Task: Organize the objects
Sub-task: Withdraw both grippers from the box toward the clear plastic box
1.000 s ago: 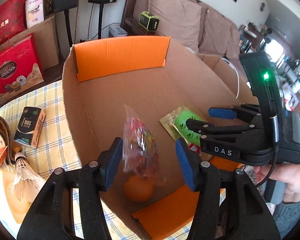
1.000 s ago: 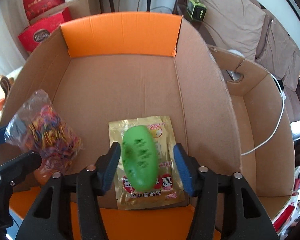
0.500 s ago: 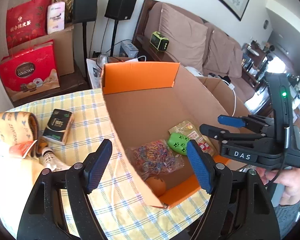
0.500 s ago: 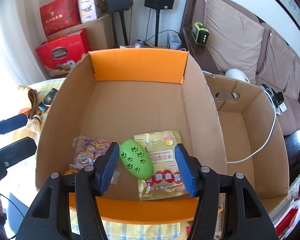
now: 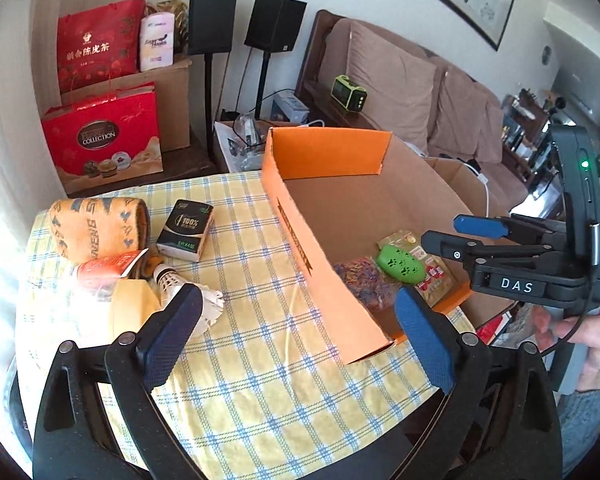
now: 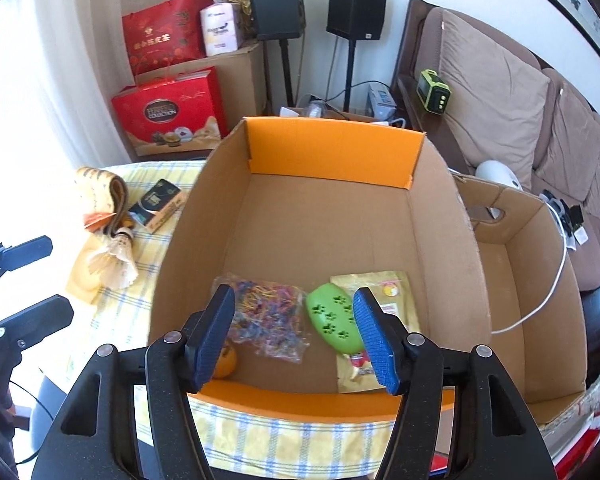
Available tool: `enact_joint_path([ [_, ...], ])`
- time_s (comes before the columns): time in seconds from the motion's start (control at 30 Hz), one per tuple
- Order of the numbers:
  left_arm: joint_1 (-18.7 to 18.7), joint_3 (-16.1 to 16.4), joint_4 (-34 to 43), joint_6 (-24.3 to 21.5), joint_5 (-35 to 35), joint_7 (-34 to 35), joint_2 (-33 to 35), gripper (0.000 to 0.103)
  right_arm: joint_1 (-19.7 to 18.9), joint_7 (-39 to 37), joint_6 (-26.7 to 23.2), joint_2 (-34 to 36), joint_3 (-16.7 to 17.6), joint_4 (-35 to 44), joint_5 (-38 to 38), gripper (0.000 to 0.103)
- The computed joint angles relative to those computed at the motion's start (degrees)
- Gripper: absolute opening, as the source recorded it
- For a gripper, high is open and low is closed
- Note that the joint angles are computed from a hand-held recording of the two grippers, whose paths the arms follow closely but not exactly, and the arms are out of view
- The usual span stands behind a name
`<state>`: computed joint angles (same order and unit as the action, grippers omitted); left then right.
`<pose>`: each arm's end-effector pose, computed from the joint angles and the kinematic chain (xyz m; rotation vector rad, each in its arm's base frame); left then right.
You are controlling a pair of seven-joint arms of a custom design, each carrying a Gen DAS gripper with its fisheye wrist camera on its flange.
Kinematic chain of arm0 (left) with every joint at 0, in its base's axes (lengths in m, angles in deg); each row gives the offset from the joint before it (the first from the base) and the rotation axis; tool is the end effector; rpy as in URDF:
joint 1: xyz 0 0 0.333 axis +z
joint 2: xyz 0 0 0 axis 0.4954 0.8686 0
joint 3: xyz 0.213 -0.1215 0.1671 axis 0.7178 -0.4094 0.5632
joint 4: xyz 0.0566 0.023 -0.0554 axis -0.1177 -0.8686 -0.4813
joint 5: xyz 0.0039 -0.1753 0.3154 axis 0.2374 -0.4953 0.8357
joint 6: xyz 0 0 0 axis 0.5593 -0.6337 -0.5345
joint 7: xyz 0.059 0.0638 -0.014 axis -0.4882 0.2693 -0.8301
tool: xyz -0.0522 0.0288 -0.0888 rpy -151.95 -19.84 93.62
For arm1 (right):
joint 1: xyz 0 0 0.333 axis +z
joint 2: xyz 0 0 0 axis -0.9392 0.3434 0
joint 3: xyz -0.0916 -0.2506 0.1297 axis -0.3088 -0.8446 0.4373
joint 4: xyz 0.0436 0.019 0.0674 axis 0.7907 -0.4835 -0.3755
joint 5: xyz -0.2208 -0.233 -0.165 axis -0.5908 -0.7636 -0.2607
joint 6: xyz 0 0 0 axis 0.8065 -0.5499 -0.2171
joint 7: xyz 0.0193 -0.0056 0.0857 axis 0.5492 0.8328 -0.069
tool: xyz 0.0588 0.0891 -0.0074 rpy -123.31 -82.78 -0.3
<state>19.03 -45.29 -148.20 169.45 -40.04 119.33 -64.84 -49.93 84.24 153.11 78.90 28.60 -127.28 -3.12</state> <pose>0.4971 -0.1915 0.5989 -1.9122 1.8300 -0.9400 0.5948 0.2591 0.5993 -2.2362 1.2227 -0.3952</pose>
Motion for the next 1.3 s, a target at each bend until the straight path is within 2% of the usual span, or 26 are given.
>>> enact_joint_path([
  [0.1, 0.0, 1.1, -2.2, -0.2, -2.5, 1.5, -2.0, 0.103, 0.3, -0.6, -0.1, -0.2, 0.7, -0.2, 1.2, 0.071],
  [0.17, 0.6, 1.2, -3.5, -0.4, -1.8, 0.9, -3.3, 0.103, 0.3, -1.2, -0.4, -0.3, 1.2, -0.2, 2.7, 0.081],
  [0.43, 3.0, 2.5, -8.6, -0.2, 1.3, -2.1, -8.7, 0.103, 2.1, -2.3, -0.8, 0.0, 2.2, -0.2, 4.6, 0.101],
  [0.83, 8.2, 5.3, -17.6, -1.9, 4.4, -7.4, -16.4, 0.103, 5.4, -3.0, -1.4, 3.2, 3.5, 3.8, 5.3, 0.102],
  [1.1, 9.1, 7.4, -22.3, -1.6, 3.5, -7.0, -18.7, 0.103, 7.8, -1.8, -2.2, 7.0, 3.9, 8.1, 4.7, 0.102],
  [1.3, 8.4, 9.8, -24.3, 0.9, -0.4, -4.9, -18.1, 0.103, 8.6, -2.1, -2.8, 8.6, 4.8, 8.9, 7.0, 0.099],
])
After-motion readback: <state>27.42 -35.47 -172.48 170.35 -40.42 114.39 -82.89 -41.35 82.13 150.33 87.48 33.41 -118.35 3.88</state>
